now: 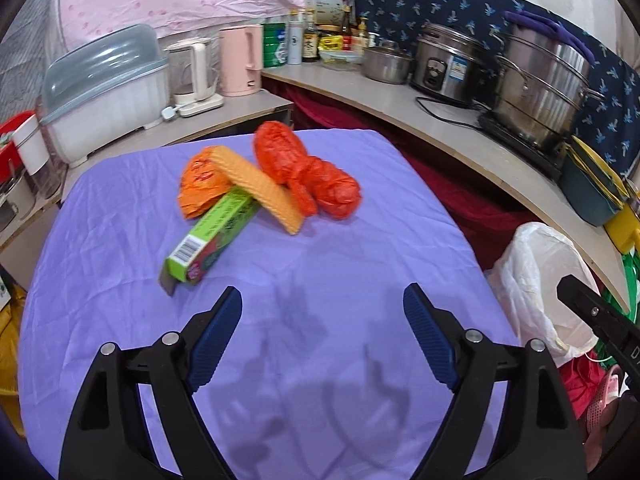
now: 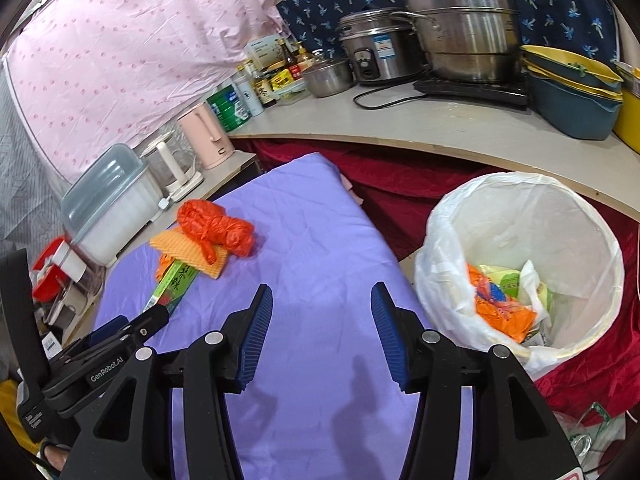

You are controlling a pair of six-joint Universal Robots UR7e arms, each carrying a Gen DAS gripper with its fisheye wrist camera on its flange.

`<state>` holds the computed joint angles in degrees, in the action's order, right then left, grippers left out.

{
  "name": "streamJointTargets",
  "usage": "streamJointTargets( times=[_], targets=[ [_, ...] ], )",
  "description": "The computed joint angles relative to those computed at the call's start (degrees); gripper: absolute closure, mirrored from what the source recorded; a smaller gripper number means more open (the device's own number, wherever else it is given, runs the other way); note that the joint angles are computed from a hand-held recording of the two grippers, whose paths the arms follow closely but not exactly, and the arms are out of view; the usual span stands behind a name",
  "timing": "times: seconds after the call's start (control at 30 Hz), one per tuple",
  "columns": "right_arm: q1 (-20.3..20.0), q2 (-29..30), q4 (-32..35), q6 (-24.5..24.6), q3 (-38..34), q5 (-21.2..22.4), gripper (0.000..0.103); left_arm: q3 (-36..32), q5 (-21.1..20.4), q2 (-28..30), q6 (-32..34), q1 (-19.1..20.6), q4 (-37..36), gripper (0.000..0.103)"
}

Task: Collect trash
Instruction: 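Move both open tools back toward the green box and red bag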

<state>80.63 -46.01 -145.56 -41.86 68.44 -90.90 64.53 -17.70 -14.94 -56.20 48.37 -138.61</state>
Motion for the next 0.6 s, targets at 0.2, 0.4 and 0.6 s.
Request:
streamJointTargets(
  times=[0.2,0.4,0.6],
  targets=[
    [1.3,0.8,-0.2,-0.5,1.6,-0.6,0.053,6.9,0.8,-4.8,-7.4,0.8,3.3,0.024],
    [2.6,2.6,0.0,-0.5,1.7,-1.4,0.053,10.7,1.3,-7.8,-10.3,2.1,4.8,0.024],
    [3.8,6.2,0.7,0.9,-1.1,-2.0,0.048,12.2,1.7,-9.0,-10.2,4.0,3.9,0.019]
  ],
)
